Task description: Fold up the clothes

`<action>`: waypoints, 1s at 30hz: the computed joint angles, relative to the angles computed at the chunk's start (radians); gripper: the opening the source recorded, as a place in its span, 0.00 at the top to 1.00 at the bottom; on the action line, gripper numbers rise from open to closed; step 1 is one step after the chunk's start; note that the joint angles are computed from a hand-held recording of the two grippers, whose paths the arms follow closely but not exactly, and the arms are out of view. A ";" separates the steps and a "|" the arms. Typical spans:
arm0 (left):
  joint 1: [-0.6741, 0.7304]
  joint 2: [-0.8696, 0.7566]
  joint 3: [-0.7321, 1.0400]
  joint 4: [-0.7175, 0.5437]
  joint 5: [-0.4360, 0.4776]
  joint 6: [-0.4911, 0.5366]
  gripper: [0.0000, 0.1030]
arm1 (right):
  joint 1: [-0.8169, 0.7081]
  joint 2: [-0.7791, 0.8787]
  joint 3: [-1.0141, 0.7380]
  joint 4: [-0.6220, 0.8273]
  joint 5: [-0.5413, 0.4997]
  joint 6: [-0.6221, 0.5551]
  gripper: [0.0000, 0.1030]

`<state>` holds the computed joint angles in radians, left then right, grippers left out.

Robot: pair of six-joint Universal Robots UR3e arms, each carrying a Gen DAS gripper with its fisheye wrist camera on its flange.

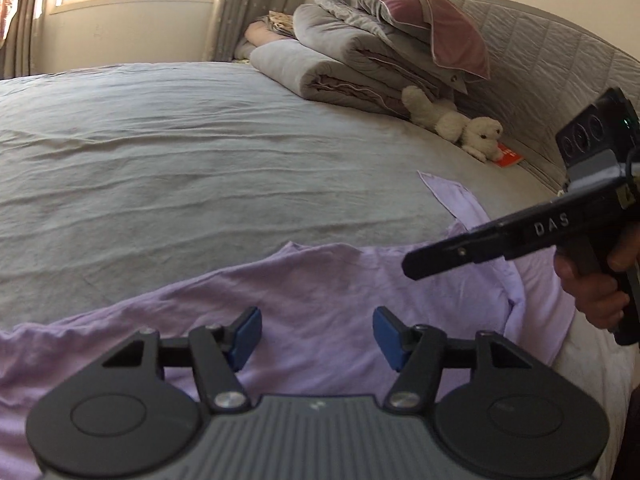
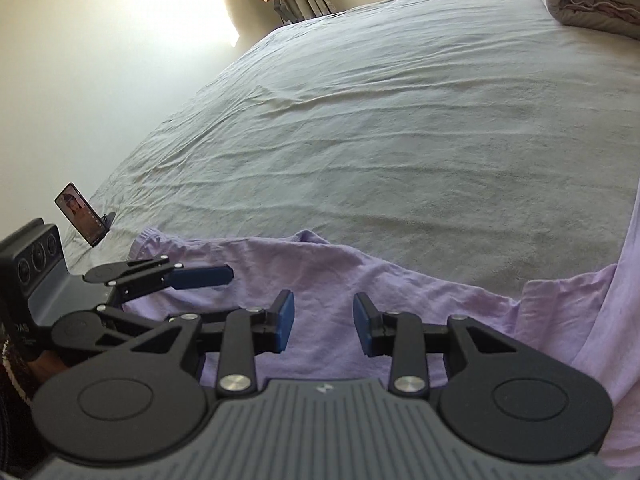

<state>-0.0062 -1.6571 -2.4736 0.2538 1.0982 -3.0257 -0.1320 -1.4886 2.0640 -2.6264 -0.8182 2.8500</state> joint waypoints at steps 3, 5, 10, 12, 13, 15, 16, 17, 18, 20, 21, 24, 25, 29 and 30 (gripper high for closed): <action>-0.006 -0.012 -0.005 -0.008 -0.012 0.050 0.40 | 0.006 0.050 -0.064 0.067 0.032 -0.003 0.65; -0.004 -0.009 -0.017 -0.002 -0.016 0.072 0.40 | 0.012 0.094 -0.121 0.117 0.056 0.006 0.65; 0.012 0.020 -0.041 -0.024 -0.031 0.123 0.39 | -0.006 0.192 -0.259 0.282 0.157 0.019 0.65; 0.009 0.020 -0.045 -0.019 -0.025 0.133 0.39 | -0.003 0.231 -0.315 0.333 0.167 0.025 0.65; 0.006 0.017 -0.046 -0.014 -0.020 0.137 0.38 | 0.001 0.250 -0.344 0.350 0.163 0.029 0.65; 0.000 0.017 -0.047 -0.011 -0.010 0.144 0.38 | 0.014 0.290 -0.410 0.375 0.149 0.044 0.65; -0.001 0.019 -0.048 -0.010 -0.007 0.148 0.38 | 0.018 0.308 -0.438 0.384 0.145 0.047 0.65; -0.001 0.019 -0.049 -0.011 -0.006 0.150 0.37 | 0.022 0.327 -0.471 0.400 0.146 0.049 0.65; -0.002 0.018 -0.047 -0.011 -0.004 0.150 0.37 | 0.025 0.355 -0.516 0.436 0.159 0.045 0.65; -0.003 0.016 -0.045 -0.010 -0.002 0.151 0.37 | 0.031 0.414 -0.619 0.541 0.181 0.019 0.65; -0.003 0.016 -0.045 -0.010 -0.002 0.151 0.37 | 0.040 0.442 -0.671 0.583 0.177 0.015 0.65; 0.002 0.019 -0.049 -0.012 -0.007 0.156 0.37 | 0.064 0.530 -0.832 0.731 0.166 -0.010 0.65; 0.004 0.018 -0.050 -0.010 -0.009 0.156 0.36 | 0.071 0.558 -0.887 0.788 0.159 -0.025 0.65; -0.003 0.008 -0.048 0.002 -0.002 0.153 0.35 | 0.079 0.642 -1.074 0.994 0.132 -0.095 0.65; -0.006 0.005 -0.047 0.005 0.000 0.153 0.35 | 0.078 0.661 -1.120 1.047 0.133 -0.118 0.65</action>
<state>-0.0117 -1.6520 -2.5207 0.2592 1.0985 -2.8731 -0.0541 -0.8274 0.9437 -1.5792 -0.6856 2.7324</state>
